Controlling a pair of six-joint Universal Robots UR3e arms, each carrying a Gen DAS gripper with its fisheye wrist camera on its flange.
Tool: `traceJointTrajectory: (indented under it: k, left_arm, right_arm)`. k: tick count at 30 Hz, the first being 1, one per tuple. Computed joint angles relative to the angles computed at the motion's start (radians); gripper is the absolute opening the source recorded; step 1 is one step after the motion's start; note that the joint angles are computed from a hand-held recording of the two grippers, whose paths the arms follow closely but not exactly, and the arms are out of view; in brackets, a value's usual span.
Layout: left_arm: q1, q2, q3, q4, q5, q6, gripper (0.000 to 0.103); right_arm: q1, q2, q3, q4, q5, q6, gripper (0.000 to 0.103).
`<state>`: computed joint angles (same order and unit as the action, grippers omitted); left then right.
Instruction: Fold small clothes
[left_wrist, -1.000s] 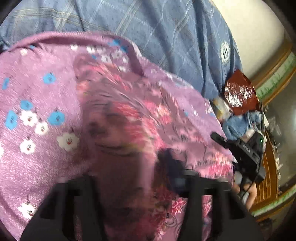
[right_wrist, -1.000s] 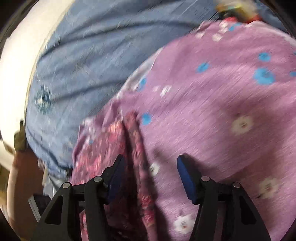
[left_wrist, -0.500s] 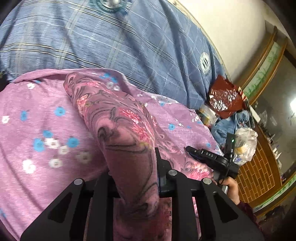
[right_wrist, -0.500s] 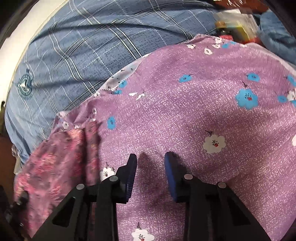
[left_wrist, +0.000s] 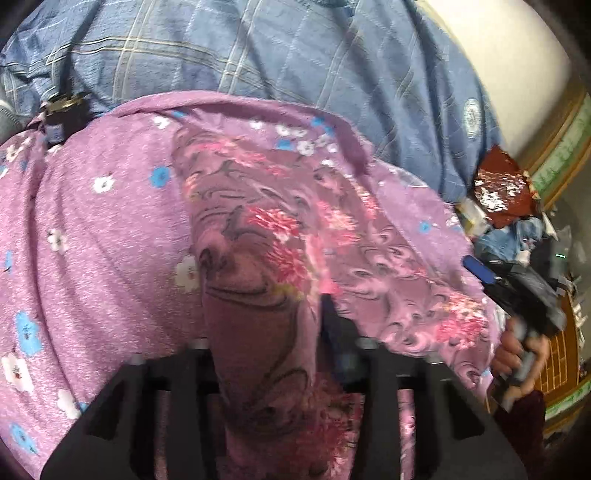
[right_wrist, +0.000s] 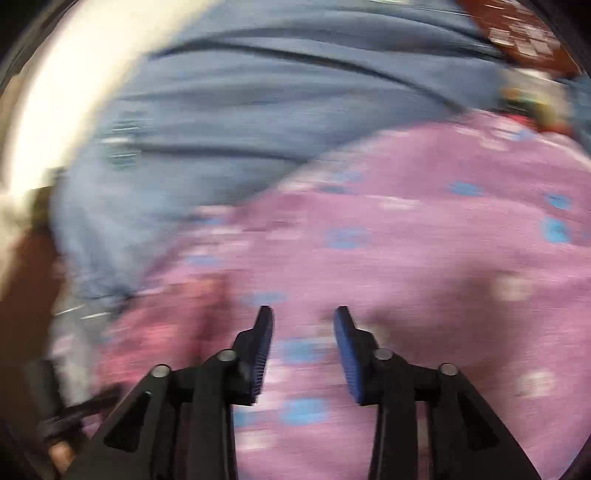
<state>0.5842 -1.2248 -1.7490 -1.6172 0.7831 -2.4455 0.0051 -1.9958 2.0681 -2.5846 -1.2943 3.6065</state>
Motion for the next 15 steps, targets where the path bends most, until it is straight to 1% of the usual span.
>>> traceJointTrajectory:
  k: [1,2,3,5,9,10,12,13,15]
  left_arm:
    - [0.000,-0.005,-0.003,0.014,0.011,-0.022,0.073]
    - [0.005,-0.019,-0.006,0.018,0.013,-0.034,0.075]
    - [0.008,-0.035,-0.004,0.017,0.015,-0.039,0.075]
    - [0.023,-0.067,0.011,-0.024,-0.002,-0.032,0.075]
    - [0.041,-0.075,0.019,-0.043,-0.045,-0.051,0.075]
    - [0.045,-0.075,0.021,-0.050,-0.059,-0.050,0.074]
    - [0.042,-0.083,0.016,-0.035,-0.087,-0.064,0.066]
    - [0.034,-0.090,0.016,-0.030,-0.093,-0.073,0.057]
    - [0.011,-0.089,0.003,0.026,-0.081,-0.113,0.054]
  right_arm:
    - [-0.001,0.020,0.001,-0.038,0.104,-0.004,0.059]
    - [0.004,0.042,0.000,-0.058,0.155,0.001,0.064]
    - [0.026,0.086,-0.010,-0.086,0.184,0.023,0.067]
    - [0.047,0.165,-0.028,-0.112,0.215,0.059,0.067]
    - [0.051,0.307,-0.038,-0.170,0.257,0.161,0.067]
    - [0.063,0.342,-0.049,-0.184,0.235,0.189,0.067]
    - [0.084,0.380,-0.046,-0.260,0.202,0.221,0.068]
    - [0.090,0.404,-0.055,-0.288,0.205,0.225,0.069]
    - [0.109,0.438,-0.066,-0.318,0.263,0.214,0.068]
